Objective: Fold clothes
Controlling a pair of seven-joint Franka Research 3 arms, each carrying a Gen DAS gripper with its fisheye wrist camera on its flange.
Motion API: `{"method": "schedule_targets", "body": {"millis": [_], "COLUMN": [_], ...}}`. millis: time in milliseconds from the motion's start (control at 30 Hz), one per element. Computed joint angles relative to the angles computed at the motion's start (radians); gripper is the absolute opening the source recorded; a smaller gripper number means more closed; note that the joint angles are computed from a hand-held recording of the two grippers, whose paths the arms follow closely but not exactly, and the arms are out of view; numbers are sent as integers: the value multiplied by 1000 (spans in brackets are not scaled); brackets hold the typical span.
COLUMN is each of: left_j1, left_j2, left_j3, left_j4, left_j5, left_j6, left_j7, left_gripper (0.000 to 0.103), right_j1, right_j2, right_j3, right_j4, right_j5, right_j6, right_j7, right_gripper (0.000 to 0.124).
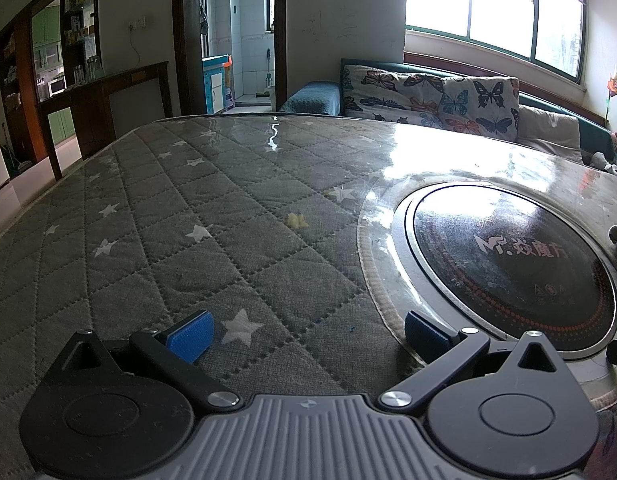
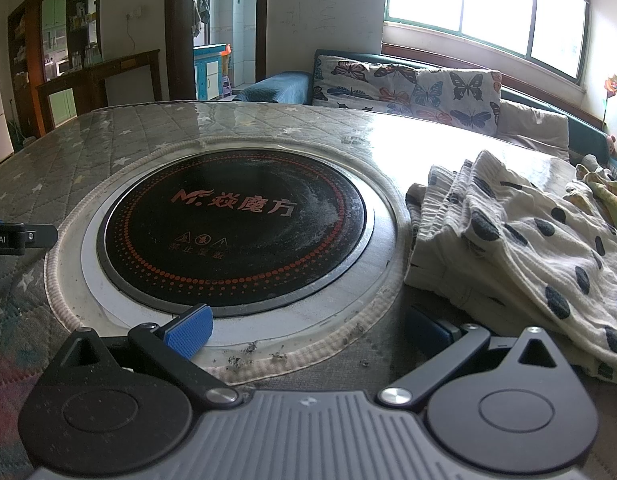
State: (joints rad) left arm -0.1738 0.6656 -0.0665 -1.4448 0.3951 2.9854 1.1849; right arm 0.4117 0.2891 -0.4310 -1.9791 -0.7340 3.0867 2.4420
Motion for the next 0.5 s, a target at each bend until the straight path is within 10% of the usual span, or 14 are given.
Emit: {"method": "schedule_targets", "body": {"millis": [500], "left_j1": [0], "left_j2": [1], "left_j3": [0], "left_j4": [1], "left_j5": [-3], "left_j6": [0], "left_j7": [2], "left_gripper": [103], "right_j1": [-99], "right_j2": [57], "right_j3": [132], "right_j4": [92], "right_j5": [251], "right_j6": [-38], "right_j7": [-236], "right_gripper": [103]}}
